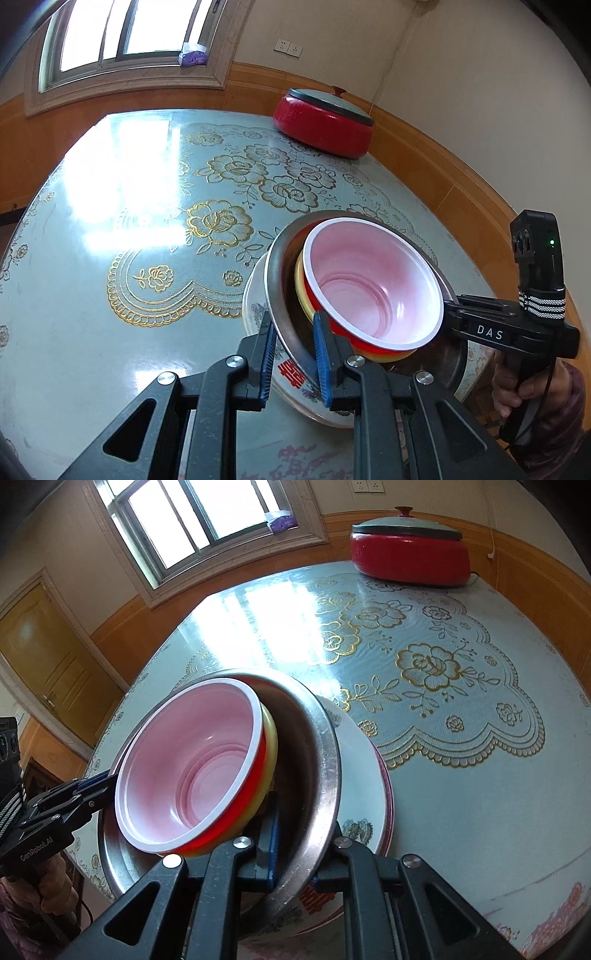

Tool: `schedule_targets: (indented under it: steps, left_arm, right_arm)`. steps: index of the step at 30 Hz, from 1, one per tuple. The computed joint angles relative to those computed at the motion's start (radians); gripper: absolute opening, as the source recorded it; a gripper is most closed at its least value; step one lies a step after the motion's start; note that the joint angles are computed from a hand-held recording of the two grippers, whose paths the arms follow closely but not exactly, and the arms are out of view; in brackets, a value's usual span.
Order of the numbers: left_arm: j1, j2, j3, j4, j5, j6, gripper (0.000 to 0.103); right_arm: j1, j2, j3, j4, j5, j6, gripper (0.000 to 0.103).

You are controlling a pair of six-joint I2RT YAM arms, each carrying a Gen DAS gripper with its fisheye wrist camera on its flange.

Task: Organize plates and bowls
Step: 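Carry the steel bowl with the left gripper over the plate stack, then lower the steel bowl onto the stacked plates with the left gripper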

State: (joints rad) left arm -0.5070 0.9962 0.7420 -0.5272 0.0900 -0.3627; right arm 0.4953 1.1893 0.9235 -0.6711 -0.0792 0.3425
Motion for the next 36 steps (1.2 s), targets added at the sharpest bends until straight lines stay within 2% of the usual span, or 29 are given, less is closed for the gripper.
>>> schedule_targets:
  steps: [8,13,15,23,26,29,36]
  left_arm:
    - [0.016,0.059,0.001,0.041,0.037,0.008,0.020]
    - [0.004,0.093,0.017,0.033,0.019,-0.001,0.020]
    - [-0.021,0.103,0.022,0.033,-0.024,-0.008,0.020]
    - [-0.033,0.116,0.024,0.031,-0.044,-0.060,0.020]
    - [-0.050,0.110,0.026,0.022,-0.071,-0.088,0.020]
    - [-0.073,0.109,0.033,0.011,-0.101,-0.110,0.020]
    - [-0.108,0.108,0.038,-0.002,-0.155,-0.164,0.020]
  right_arm:
    - [0.016,0.015,0.010,-0.017,0.059,0.011,0.012]
    - [0.001,0.043,0.000,-0.001,0.035,-0.001,0.012]
    - [-0.012,0.033,-0.010,0.004,0.018,-0.008,0.012]
    - [-0.055,0.022,-0.012,0.001,-0.047,-0.064,0.012]
    - [-0.089,0.010,-0.016,-0.006,-0.110,-0.083,0.018]
    - [-0.111,-0.020,-0.019,-0.021,-0.128,-0.107,0.023]
    - [-0.201,-0.104,-0.063,-0.025,-0.222,-0.163,0.022]
